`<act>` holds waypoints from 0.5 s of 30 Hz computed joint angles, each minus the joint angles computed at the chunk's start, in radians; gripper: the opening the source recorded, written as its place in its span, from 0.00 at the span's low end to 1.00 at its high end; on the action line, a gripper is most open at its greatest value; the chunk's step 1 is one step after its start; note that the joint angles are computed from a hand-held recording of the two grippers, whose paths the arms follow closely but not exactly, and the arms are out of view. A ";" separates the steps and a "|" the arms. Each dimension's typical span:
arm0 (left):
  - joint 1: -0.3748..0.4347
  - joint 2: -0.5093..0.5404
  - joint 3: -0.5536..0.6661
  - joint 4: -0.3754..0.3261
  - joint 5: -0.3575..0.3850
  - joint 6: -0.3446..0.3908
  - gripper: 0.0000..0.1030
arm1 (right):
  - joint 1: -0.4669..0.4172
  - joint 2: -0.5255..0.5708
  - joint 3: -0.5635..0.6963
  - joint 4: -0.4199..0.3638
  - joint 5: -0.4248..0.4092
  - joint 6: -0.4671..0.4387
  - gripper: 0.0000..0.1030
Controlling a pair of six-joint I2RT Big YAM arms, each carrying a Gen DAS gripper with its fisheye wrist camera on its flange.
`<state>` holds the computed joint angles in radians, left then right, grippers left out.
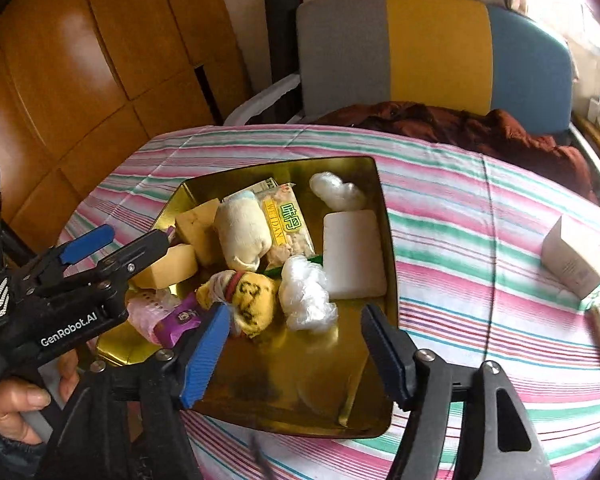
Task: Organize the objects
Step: 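Carry the knitted and plastic-wrapped bundles into the tray and open both grippers, then withdraw both grippers and grasp the cracker packet with the right gripper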
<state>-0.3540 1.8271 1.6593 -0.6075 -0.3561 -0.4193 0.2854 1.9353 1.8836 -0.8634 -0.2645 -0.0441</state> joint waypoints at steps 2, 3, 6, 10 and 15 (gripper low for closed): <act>-0.006 -0.009 -0.009 0.006 -0.013 -0.006 0.83 | 0.004 -0.017 -0.021 0.019 0.024 -0.002 0.69; -0.010 -0.013 -0.015 0.010 -0.017 -0.008 0.84 | 0.006 -0.022 -0.027 0.026 0.030 -0.003 0.69; -0.022 -0.024 -0.026 0.024 -0.020 0.005 0.84 | 0.007 -0.040 -0.051 0.042 0.040 -0.008 0.69; -0.039 -0.034 -0.034 0.036 -0.031 0.033 0.85 | 0.005 -0.049 -0.065 0.053 0.046 -0.008 0.70; -0.053 -0.035 -0.032 0.028 -0.024 0.046 0.85 | -0.007 -0.062 -0.088 0.068 0.049 0.003 0.70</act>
